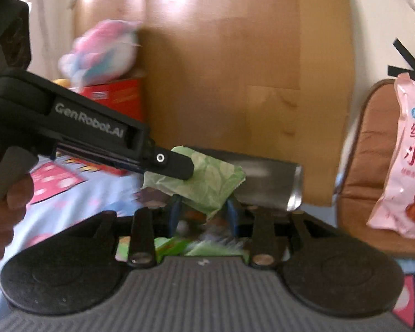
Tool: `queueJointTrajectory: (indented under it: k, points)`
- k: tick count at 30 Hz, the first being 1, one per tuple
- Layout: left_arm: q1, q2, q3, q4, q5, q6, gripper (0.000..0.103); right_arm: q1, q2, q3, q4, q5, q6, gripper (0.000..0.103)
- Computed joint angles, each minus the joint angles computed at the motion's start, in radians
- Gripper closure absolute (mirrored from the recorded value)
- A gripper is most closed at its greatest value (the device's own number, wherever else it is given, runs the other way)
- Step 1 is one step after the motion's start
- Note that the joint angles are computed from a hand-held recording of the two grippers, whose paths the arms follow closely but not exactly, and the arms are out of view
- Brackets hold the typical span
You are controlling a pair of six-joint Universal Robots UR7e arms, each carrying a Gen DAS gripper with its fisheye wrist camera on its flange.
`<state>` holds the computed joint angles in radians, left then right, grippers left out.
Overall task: Organize snacks
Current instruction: 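Carry the green packet over the tin box and release it inside, then move the left tool to the pink UHA candy box and grasp it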
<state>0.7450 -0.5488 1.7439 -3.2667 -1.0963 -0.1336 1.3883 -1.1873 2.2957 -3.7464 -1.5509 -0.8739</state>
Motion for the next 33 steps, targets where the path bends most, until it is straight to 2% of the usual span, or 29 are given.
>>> queueJointTrajectory:
  k: [3,5,8,11,13,15,18,19,23,25,28,30,32,33]
  points:
    - [0.014,0.052,-0.072,0.027,0.016,-0.010,0.074,0.011,0.044,-0.061,-0.017,-0.065,0.005,0.062]
    - [0.009,0.070,-0.089,0.039,0.056,0.001,0.069,0.008,0.051,-0.069,-0.026,-0.081,0.018,0.058]
    - [0.010,0.047,-0.051,0.021,0.033,0.008,0.067,-0.019,0.016,-0.032,-0.036,-0.031,0.033,0.056]
    - [0.007,-0.009,0.036,-0.029,0.008,0.016,0.066,-0.058,-0.040,0.012,-0.025,0.015,0.056,0.056]
    - [0.007,-0.045,0.100,-0.058,-0.027,0.005,0.066,-0.102,-0.097,0.043,0.019,0.056,0.130,0.056]
    - [0.008,-0.059,0.135,-0.056,-0.046,-0.021,0.066,-0.168,-0.171,0.070,0.121,0.118,0.243,0.056]
    - [0.008,-0.037,0.120,0.015,-0.019,-0.077,0.066,-0.222,-0.214,0.053,0.287,0.125,0.402,0.057]
    - [0.012,-0.025,0.105,0.043,-0.013,-0.098,0.066,-0.227,-0.214,0.043,0.329,0.122,0.428,0.057]
    - [0.019,0.029,0.038,0.146,0.016,-0.131,0.060,-0.215,-0.183,0.006,0.435,0.120,0.451,0.058]
    - [0.025,0.035,0.049,0.115,0.019,-0.157,0.059,-0.214,-0.176,0.012,0.442,0.133,0.464,0.062]
    - [0.022,0.006,0.087,0.112,-0.008,-0.182,0.062,-0.217,-0.195,0.027,0.455,0.139,0.464,0.063]
    - [0.004,-0.007,0.120,0.098,0.003,-0.175,0.062,-0.223,-0.212,0.040,0.473,0.151,0.432,0.068]
    - [-0.023,-0.011,0.160,0.062,0.034,-0.158,0.062,-0.235,-0.237,0.060,0.504,0.189,0.401,0.082]
    - [-0.035,-0.010,0.173,0.049,0.043,-0.156,0.062,-0.239,-0.249,0.076,0.507,0.201,0.391,0.082]
